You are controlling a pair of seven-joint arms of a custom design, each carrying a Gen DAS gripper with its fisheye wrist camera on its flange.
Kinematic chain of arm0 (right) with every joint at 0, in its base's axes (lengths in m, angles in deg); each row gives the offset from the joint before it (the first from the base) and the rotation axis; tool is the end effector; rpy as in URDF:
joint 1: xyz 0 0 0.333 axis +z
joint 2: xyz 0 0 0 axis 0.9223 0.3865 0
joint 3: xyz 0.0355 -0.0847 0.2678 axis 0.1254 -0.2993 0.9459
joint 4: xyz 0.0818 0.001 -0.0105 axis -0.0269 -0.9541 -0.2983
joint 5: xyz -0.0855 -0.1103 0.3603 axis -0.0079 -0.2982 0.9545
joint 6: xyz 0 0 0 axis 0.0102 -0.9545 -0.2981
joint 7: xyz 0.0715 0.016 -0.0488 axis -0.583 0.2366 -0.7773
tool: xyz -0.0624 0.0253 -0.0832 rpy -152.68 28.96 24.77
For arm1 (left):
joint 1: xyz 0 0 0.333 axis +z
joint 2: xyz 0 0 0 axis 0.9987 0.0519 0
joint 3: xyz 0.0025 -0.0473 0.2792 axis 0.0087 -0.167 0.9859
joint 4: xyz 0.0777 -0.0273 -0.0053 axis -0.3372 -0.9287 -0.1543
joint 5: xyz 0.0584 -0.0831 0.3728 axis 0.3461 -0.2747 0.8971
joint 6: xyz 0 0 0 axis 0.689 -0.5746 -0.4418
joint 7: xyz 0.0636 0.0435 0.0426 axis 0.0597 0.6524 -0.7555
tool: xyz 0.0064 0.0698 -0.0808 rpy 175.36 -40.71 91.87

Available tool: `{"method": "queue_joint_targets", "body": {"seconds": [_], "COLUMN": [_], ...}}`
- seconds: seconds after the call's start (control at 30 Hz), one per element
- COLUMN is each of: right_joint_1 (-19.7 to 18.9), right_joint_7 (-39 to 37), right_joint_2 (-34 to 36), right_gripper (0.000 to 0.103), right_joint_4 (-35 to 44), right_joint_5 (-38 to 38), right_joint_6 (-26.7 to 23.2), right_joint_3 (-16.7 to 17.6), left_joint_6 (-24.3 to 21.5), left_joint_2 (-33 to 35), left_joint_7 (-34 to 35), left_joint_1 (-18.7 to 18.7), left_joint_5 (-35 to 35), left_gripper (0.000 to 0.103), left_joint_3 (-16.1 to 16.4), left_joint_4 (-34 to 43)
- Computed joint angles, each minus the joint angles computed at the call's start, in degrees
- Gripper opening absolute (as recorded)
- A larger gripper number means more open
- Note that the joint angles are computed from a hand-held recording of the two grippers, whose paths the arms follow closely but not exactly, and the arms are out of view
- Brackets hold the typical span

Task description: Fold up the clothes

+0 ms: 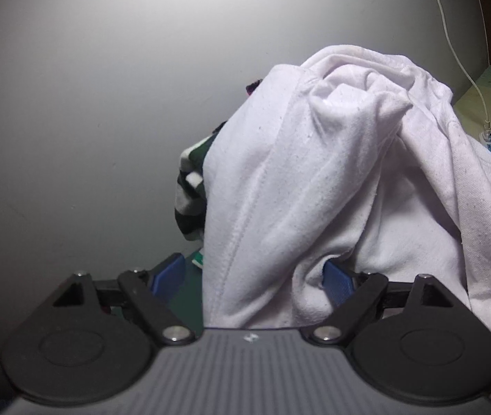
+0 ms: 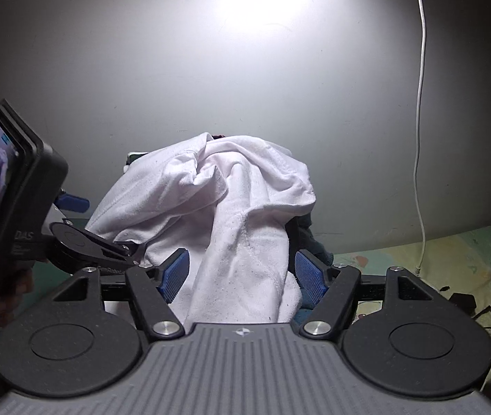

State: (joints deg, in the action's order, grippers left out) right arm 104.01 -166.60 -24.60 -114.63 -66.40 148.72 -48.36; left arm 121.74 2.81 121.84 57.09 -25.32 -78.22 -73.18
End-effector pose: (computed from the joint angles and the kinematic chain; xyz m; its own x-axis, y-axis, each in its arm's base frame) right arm 0.3598 0.4271 0.5770 -0.2681 -0.9634 0.0015 -0.4279 0.1177 -0.8961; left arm 0.4934 -0.4413 0.5517 -0.5972 -0.6630 -0.4514 -0.2359 0.6831 -0.6912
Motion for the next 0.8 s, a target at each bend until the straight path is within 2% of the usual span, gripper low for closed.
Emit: {"method": "queue_joint_targets", "body": {"seconds": [0.13,0.2,0.23,0.3,0.33,0.37,0.4,0.43,0.53,0.57,0.67,0.8], "right_joint_1": [-0.96,-1.06,-1.04,-1.18,-1.3,-1.45,-1.64,-1.76,-1.82,-1.86,-2.09,-2.16], "right_joint_7": [-2.47,-4.35,-4.0,-2.61,-1.79,-0.99,0.05,0.66,1.38,1.74,1.2,0.75], "right_joint_2": [3.73,5.85,5.94,5.39,4.82,4.18,3.38,2.89,1.76,1.14,-0.04,-0.97], "right_gripper": [0.071,0.07,0.067,0.043,0.024,0.015,0.012,0.007,0.006,0.006,0.006,0.006], "right_joint_4": [2.48,4.35,4.26,3.34,2.77,2.11,1.2,0.64,-0.38,-0.87,-1.64,-2.08], "right_joint_5": [0.21,1.42,1.55,1.61,1.87,2.05,1.72,1.02,-0.98,-1.42,-2.14,-3.48], "right_joint_6": [1.93,1.82,2.4,4.0,4.62,5.28,6.08,6.14,4.65,4.57,4.03,2.6], "right_joint_3": [-1.86,-2.9,-3.42,-4.21,-4.4,-4.49,-4.47,-4.22,-3.2,-2.95,-2.14,-1.03], "left_joint_6": [-1.58,-1.38,-1.1,-0.77,-0.9,-1.05,-0.93,-0.68,0.53,1.22,2.45,2.51], "left_joint_2": [3.2,3.63,3.62,3.64,3.69,3.74,3.64,3.38,1.97,1.23,-0.79,-2.87], "left_joint_7": [2.44,1.7,1.37,1.69,3.07,4.45,5.75,6.43,6.77,7.27,9.23,9.78], "left_joint_1": [-1.31,-2.19,-2.44,-2.5,-2.11,-1.79,-1.45,-1.33,-0.74,0.03,2.17,3.9], "left_joint_5": [1.45,2.78,3.06,2.37,0.5,-1.39,-3.26,-4.5,-7.99,-10.39,-17.92,-24.6], "left_gripper": [0.095,0.094,0.091,0.083,0.074,0.062,0.058,0.046,0.019,0.015,0.008,0.006], "left_joint_3": [0.47,1.13,1.26,1.08,0.55,0.1,-0.28,-0.38,-0.49,-0.85,-2.01,-2.55], "left_joint_4": [3.89,4.18,4.12,4.08,4.15,4.25,4.1,3.81,2.3,1.49,-0.3,-0.94]}}
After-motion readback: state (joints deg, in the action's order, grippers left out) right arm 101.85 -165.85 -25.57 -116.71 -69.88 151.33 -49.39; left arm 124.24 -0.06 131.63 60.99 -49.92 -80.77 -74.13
